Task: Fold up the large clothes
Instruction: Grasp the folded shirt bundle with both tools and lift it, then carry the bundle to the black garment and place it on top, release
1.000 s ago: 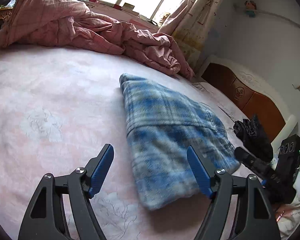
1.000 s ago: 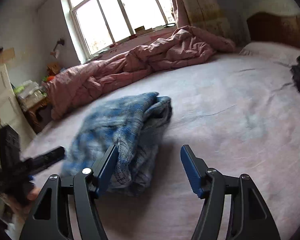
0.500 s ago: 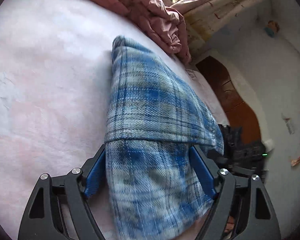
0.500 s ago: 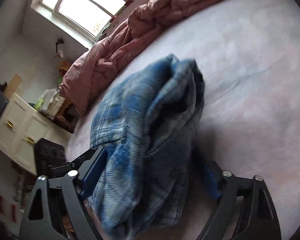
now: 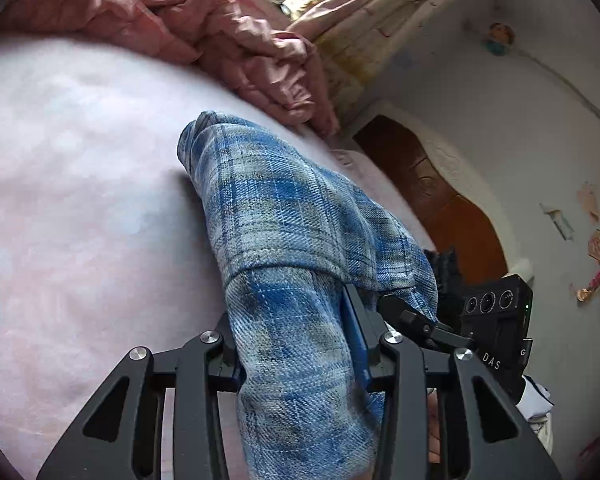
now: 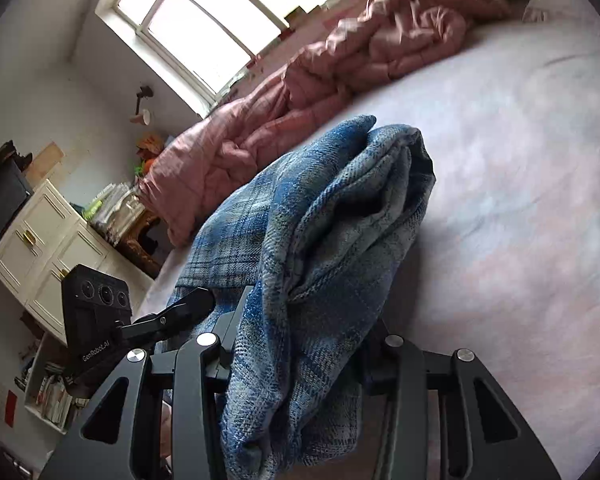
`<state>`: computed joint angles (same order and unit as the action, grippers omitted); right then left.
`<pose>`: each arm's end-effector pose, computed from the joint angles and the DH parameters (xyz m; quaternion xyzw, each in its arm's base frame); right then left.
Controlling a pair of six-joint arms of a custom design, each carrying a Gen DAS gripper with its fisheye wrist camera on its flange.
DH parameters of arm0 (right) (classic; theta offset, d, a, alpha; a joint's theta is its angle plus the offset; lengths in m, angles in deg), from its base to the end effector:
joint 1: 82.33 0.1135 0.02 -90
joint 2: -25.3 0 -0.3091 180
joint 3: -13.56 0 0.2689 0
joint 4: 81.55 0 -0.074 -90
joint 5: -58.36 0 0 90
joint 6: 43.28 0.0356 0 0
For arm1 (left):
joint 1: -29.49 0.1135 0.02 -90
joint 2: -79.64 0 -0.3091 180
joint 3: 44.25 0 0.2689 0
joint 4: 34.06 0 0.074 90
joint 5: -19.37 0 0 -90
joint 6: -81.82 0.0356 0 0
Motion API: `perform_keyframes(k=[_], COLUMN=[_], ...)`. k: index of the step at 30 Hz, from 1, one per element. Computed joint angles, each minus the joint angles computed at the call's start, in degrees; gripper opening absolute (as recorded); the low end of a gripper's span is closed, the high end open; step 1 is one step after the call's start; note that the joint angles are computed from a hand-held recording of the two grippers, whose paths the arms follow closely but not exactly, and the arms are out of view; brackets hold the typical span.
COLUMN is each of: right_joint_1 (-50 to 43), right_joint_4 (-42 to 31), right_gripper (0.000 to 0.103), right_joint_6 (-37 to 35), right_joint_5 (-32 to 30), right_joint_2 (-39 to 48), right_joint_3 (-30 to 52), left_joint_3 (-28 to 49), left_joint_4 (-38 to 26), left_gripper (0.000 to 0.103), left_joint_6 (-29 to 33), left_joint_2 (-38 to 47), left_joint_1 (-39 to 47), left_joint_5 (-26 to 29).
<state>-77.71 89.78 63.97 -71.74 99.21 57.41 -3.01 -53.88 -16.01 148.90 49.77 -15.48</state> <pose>0.2434 0.0427 0.2125 -0.0543 0.8581 0.3806 0.3404 0.2083 0.0458 0.2063 -0.0393 0.8428 -0.3948 0.3638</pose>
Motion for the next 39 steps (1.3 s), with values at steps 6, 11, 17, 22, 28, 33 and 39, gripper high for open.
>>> perform_keyframes(k=[6,11,17,22,28,33,39], right_joint_1=[-13.48,-37.57,-61.03,-68.57,-64.91,-64.40,-65.46], right_joint_4=[-15.46,-31.77,-43.74,-26.91,-25.05,-25.95,-17.78], right_gripper=[0.044,0.044,0.044,0.048,0.050,0.062,0.075], right_joint_6=[-7.44,-22.61,-33.57,-21.81,-15.83,-16.95,-15.02], right_joint_5=[-5.10,-15.70,-23.75,-23.23,-2.27,-0.22,5.51], right_joint_2=[-7.59,-5.40,5.95,13.54,29.66,39.76,35.67], right_joint_3=[7.22,17.10,34.42,42.16,55.42,59.24,52.55], left_joint_3=[7.68,18.72,41.83,64.32,105.65,120.41,84.61], left_joint_4=[4.61,11.34,14.27,12.37,-13.43,-22.71,-3.03], left_gripper=[0.038,0.038,0.038,0.042,0.047,0.087,0.087], left_joint_6=[-12.40,-17.96,-20.10,-14.28,-15.84,-19.83,-13.60], left_joint_2=[-1.51,8.22,27.15,42.92,71.63,82.54,61.22], left_joint_1=[-19.41,-39.72,-56.56,-64.97,-68.75,-67.91,-65.07], left_joint_5=[-10.54,-20.75,-24.96,-29.07,-30.40,-36.70,-41.12])
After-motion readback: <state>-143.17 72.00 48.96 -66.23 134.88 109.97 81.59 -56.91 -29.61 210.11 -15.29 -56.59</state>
